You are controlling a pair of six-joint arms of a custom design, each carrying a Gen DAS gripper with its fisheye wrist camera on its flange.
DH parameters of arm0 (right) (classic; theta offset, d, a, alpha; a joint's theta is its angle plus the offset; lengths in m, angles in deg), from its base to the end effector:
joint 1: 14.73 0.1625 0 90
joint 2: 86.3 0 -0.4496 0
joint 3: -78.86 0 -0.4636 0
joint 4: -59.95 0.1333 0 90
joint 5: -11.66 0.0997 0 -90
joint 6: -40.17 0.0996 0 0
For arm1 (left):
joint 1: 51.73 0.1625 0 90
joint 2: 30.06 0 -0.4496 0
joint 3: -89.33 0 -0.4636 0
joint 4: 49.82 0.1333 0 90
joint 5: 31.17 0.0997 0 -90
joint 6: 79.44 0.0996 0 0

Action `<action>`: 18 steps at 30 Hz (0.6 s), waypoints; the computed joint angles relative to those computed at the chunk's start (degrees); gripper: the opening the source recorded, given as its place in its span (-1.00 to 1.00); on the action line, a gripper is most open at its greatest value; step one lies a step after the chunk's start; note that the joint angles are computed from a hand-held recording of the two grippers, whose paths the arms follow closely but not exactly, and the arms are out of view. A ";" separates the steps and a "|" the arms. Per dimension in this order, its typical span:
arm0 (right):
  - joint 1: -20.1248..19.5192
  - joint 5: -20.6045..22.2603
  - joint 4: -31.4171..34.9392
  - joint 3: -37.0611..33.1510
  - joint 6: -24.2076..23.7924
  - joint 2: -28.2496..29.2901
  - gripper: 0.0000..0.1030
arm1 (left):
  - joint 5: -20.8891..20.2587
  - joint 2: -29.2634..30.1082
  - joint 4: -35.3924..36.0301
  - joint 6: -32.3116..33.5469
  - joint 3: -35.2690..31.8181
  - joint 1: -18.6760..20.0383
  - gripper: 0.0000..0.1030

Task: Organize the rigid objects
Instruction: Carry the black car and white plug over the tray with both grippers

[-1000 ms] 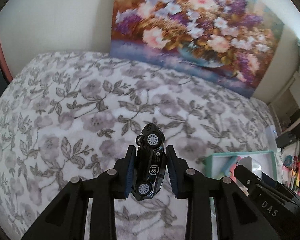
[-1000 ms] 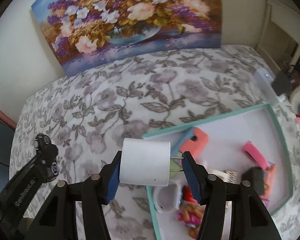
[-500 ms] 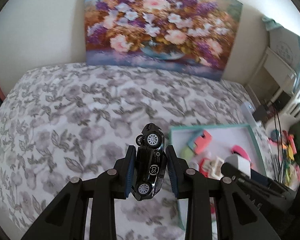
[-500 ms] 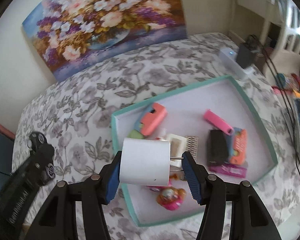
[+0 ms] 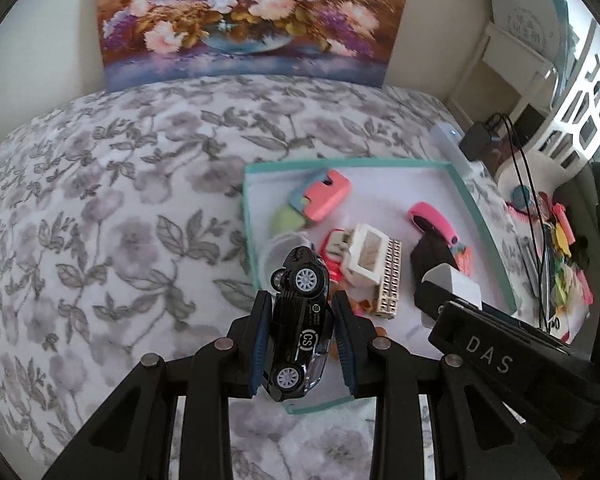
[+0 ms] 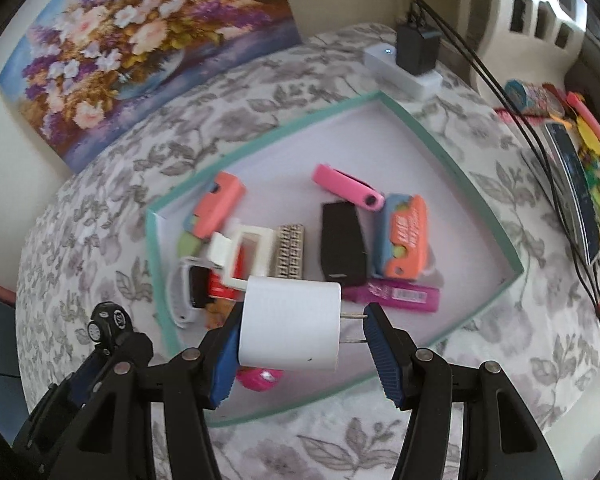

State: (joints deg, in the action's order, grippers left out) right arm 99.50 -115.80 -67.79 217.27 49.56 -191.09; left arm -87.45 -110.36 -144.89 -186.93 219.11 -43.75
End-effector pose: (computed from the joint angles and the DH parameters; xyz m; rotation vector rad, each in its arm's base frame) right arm 0.2208 -0.3134 0.2688 0.2944 -2.4985 0.3333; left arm -0.3602 -0.2409 0.1243 -0.2303 2.3144 -0.7752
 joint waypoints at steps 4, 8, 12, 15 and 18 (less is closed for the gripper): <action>-1.74 0.34 0.22 0.16 -0.20 -0.50 0.19 | -0.71 0.40 -3.51 1.41 0.69 0.85 -0.38; -2.88 0.42 0.68 0.18 -0.31 -0.47 0.19 | -1.76 1.59 -5.19 2.89 0.76 2.23 -0.38; -3.52 -0.05 1.35 0.08 0.02 0.20 0.19 | -3.10 1.80 -8.34 4.17 1.70 3.40 -0.38; -3.89 -0.03 1.89 0.03 0.23 0.50 0.20 | -3.86 2.32 -9.45 5.13 1.84 3.89 -0.38; -4.04 -0.18 2.17 -0.01 0.20 0.80 0.20 | -4.02 2.79 -9.25 5.37 1.60 4.19 -0.38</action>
